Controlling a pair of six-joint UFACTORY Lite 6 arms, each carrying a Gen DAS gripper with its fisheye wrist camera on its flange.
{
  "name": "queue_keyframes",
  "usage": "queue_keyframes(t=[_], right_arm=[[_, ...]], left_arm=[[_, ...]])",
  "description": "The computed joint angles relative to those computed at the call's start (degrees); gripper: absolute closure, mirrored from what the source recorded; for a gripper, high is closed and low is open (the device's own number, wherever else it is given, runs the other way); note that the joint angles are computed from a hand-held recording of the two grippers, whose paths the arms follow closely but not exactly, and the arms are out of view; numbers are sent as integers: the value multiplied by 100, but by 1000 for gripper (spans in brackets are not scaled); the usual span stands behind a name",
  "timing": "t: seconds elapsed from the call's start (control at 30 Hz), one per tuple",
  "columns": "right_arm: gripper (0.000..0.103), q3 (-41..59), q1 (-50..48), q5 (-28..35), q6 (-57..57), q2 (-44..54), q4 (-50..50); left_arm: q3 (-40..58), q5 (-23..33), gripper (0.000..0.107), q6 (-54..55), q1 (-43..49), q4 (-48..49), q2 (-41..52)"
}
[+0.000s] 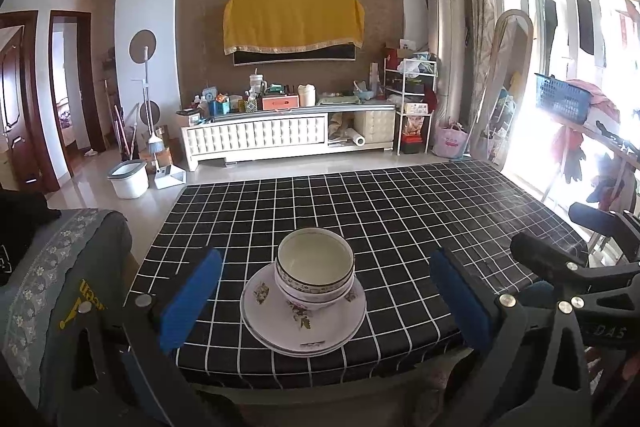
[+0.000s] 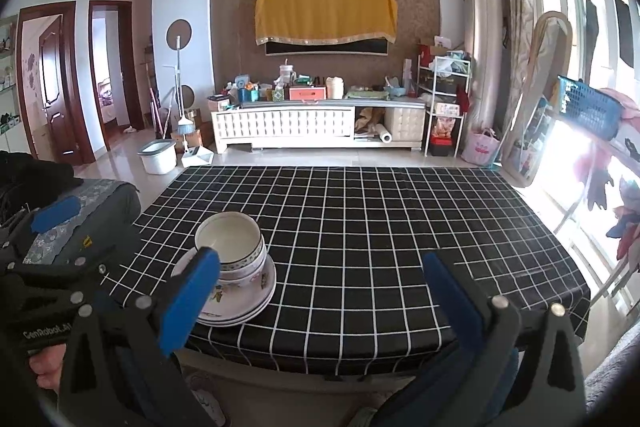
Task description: Organize plates and bowls
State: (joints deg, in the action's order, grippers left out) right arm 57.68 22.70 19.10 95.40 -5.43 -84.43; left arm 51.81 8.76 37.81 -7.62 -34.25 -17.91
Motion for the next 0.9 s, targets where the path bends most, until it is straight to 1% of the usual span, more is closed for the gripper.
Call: queue_keyframes(t=[0.17,0.3,0.43,0.73,0.9], right_arm=[[0,2,-21,-65,-88,-19,51],[0,-24,-7,-54,-102,-55,62],[0,-31,-20,-31,-86,-54,48],[0,-48,-54,-55,-190,-76,156],[0,-6,-50,-41,-375,-75,332]], left_arm=[[-19,-40,4,-264,-14,254,16],[-22,-27,4,-64,32,102,6],[-15,50,4,442,96,-377,-3],[-41,20,4,370,60,-294,-20],[-15,67,4,487,77,-435,1]])
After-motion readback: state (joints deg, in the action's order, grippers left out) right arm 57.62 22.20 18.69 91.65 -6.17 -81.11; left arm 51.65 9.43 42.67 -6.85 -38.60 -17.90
